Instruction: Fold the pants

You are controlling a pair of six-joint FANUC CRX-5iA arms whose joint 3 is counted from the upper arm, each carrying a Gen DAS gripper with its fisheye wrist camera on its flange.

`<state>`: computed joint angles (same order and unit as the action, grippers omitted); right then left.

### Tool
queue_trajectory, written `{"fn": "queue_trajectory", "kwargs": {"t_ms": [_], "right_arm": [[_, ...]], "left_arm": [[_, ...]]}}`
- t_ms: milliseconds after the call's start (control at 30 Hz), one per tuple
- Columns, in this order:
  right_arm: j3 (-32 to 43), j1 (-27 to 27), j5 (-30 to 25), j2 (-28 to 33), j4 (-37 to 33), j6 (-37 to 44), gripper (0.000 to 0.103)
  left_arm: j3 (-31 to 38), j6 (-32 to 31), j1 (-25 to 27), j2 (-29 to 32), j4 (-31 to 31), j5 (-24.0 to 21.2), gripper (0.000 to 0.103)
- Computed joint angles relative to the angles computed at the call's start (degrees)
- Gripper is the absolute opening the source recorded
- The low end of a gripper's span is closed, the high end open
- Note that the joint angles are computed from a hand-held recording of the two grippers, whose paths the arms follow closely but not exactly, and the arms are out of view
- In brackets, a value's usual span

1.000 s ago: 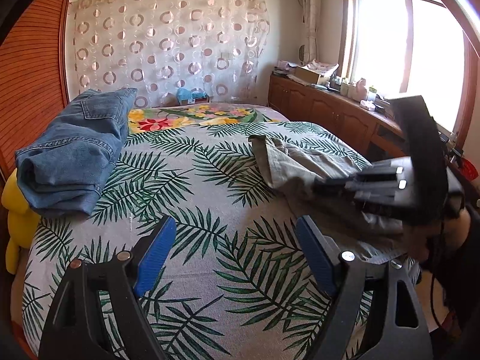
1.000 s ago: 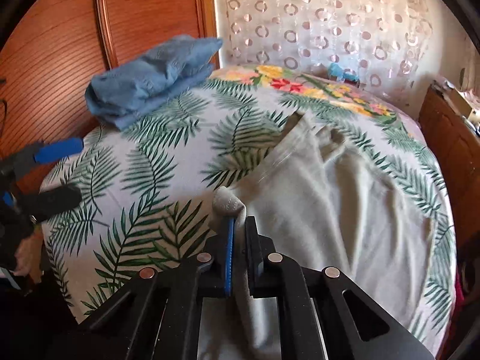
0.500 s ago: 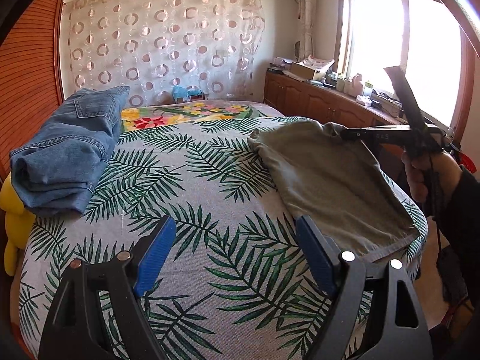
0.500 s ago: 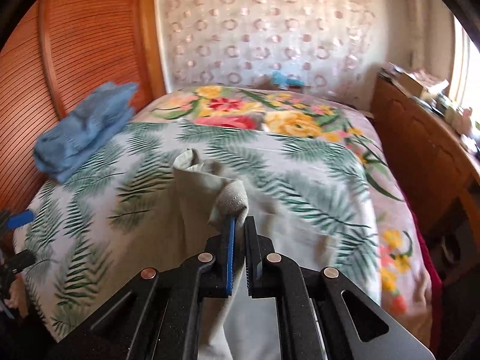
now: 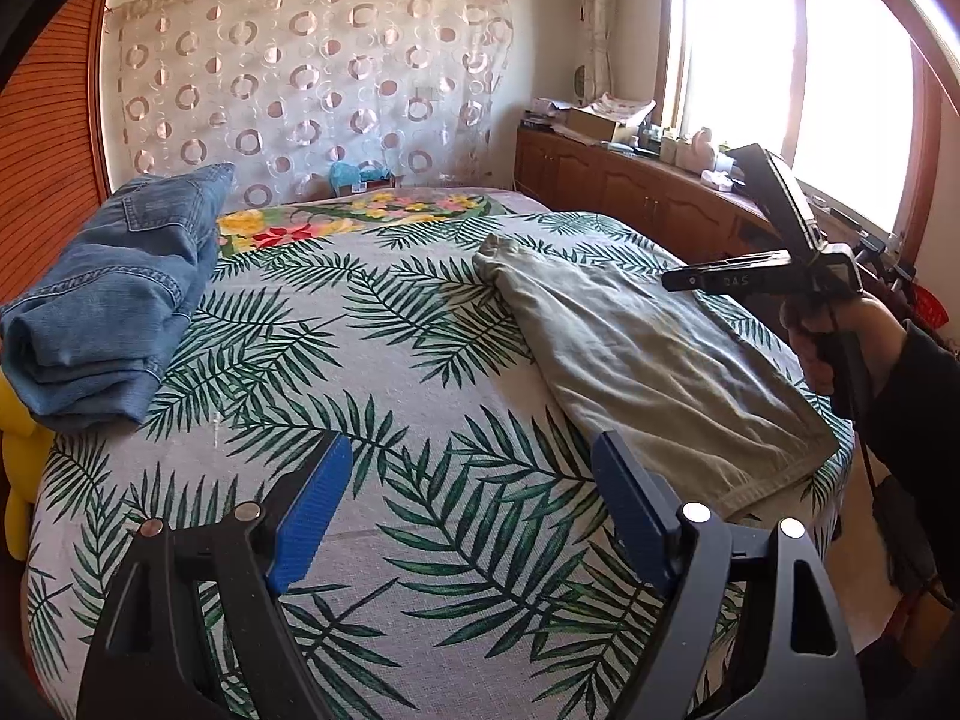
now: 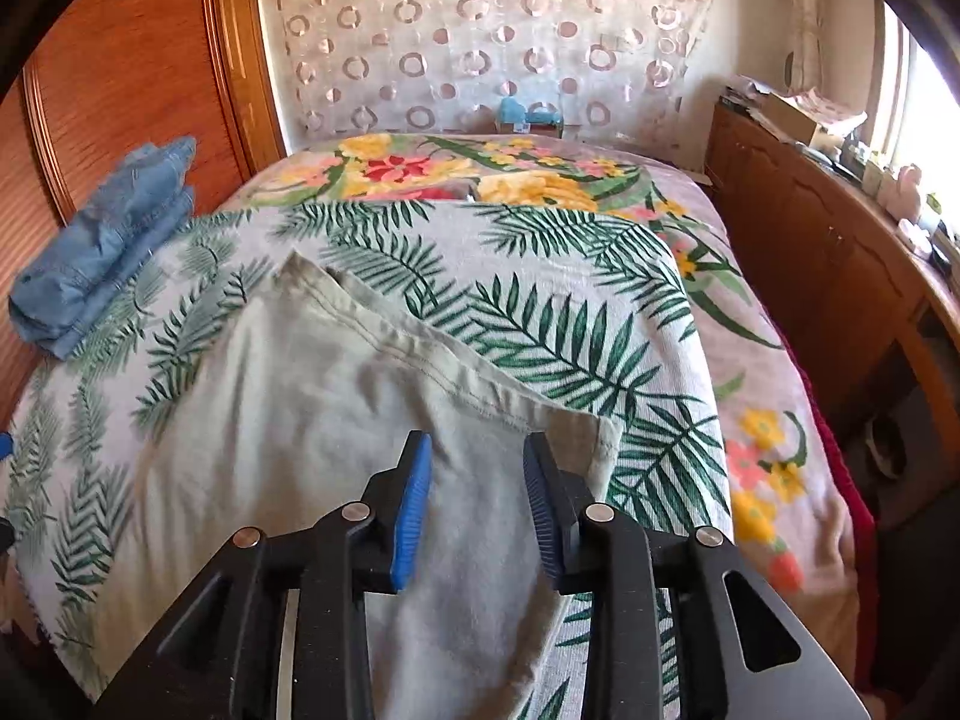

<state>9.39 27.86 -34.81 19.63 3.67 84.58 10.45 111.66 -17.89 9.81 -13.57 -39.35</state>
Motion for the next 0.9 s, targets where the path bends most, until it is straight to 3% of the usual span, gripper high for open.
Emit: {"fn": "queue_trajectory", "kwargs": {"t_ms": [267,533,767,900], "right_arm": [[0.58,-2.93,-1.41,-0.54,-2.95,1.1,0.033],[-3.84,-3.58,-1.3,-2.91,-3.82,4.27,0.034],[-5.98,-4.11,1.71,-3.57,-3.88,4.24,0.056],[-5.53,-3.71,0.97,-2.71,-1.05,0.39,0.074]], "left_arm": [[0.22,-1.73,-0.24,1.02,1.61,-0.33,0.083],[0.84,-3.17,-0.76,2.36,2.98,-0.82,0.083],[1.37,-3.73,-1.23,2.9,3.35,-1.58,0.083],[1.5,-4.81,-1.27,3.19,4.52,-1.5,0.083]]}}
